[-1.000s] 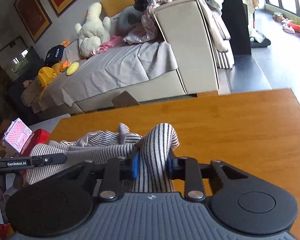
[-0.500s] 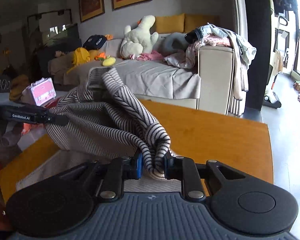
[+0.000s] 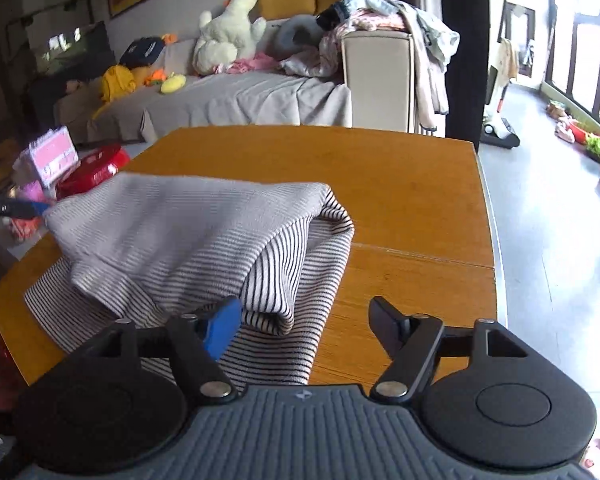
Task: Fold clothes
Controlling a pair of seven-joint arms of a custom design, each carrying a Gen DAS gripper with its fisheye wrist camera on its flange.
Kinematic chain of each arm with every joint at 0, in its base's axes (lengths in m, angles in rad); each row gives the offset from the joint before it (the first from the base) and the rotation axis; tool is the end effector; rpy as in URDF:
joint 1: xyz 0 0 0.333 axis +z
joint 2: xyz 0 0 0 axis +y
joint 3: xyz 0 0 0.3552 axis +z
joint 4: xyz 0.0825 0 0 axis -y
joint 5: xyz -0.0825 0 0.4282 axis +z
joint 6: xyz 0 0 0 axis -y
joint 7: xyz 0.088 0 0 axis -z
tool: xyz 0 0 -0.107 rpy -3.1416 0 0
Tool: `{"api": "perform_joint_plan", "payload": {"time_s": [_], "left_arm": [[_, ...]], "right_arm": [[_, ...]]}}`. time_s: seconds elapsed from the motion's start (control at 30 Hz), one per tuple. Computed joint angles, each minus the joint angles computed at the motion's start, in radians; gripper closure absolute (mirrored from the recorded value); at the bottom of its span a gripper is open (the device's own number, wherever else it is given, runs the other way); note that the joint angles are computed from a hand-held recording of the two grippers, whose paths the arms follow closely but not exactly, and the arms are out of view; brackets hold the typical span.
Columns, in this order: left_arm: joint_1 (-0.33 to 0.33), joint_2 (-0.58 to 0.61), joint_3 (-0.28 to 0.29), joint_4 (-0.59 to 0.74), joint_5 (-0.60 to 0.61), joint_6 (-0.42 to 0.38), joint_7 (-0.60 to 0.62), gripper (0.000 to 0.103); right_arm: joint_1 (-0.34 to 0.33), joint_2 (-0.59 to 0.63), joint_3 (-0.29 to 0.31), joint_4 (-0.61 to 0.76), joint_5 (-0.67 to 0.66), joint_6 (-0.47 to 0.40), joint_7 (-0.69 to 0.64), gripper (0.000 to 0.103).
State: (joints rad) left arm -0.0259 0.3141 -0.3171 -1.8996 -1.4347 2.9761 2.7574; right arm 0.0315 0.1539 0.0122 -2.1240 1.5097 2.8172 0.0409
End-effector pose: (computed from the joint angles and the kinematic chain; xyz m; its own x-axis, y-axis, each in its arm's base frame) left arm 0.6688 -0.1490 0.3933 -0.2776 -0.8821 0.3807 -0.6866 -0.0950 -0.7208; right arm 0.6171 -0.0224 0.3740 0.2942 -0.9355 -0.1957 -0.6578 -0.0496 -0.7516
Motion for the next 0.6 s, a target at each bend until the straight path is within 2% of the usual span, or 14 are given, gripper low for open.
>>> {"api": "perform_joint_plan", "payload": {"time_s": [0.07, 0.13, 0.2, 0.3, 0.33, 0.37, 0.43, 0.47, 0.5, 0.57, 0.6], "left_arm": [[0.013, 0.006, -0.006, 0.02, -0.073, -0.017, 0.01, 0.01], [-0.001, 0.039, 0.006, 0.056, -0.057, -0.033, -0.049, 0.01], [-0.026, 0.083, 0.021, 0.091, 0.062, -0.042, -0.188, 0.009], [-0.068, 0.143, 0.054, 0.133, 0.26, -0.056, -0.407, 0.009], [-0.081, 0.164, 0.066, 0.15, 0.313, -0.063, -0.468, 0.012], [-0.086, 0.185, 0.071, 0.167, 0.35, -0.068, -0.504, 0.019], [-0.093, 0.225, 0.074, 0.205, 0.414, -0.054, -0.543, 0.032], [-0.108, 0.249, 0.086, 0.236, 0.462, -0.035, -0.565, 0.039], [-0.125, 0.275, 0.104, 0.268, 0.513, -0.021, -0.593, 0.042], [-0.187, 0.338, 0.189, 0.367, 0.635, -0.035, -0.719, 0.051], [-0.197, 0.36, 0.207, 0.405, 0.669, -0.039, -0.753, 0.056]], "right_arm": [[-0.022, 0.003, -0.007, 0.023, 0.072, -0.072, 0.054, 0.023], [-0.031, 0.023, -0.009, 0.049, 0.143, -0.13, 0.086, 0.022], [-0.02, 0.06, -0.003, 0.083, 0.177, -0.132, 0.09, 0.022], [0.02, 0.126, 0.015, 0.128, 0.13, -0.062, 0.085, 0.023], [0.03, 0.15, 0.021, 0.142, 0.098, -0.042, 0.097, 0.024], [0.039, 0.173, 0.03, 0.158, 0.078, -0.014, 0.1, 0.03], [0.048, 0.214, 0.055, 0.203, 0.158, 0.057, -0.023, 0.039], [0.055, 0.234, 0.056, 0.231, 0.16, 0.072, -0.037, 0.048], [0.057, 0.257, 0.057, 0.265, 0.149, 0.081, -0.021, 0.055], [0.051, 0.301, 0.063, 0.332, 0.12, 0.092, 0.034, 0.063], [0.043, 0.314, 0.068, 0.356, 0.108, 0.095, 0.06, 0.068]]}}
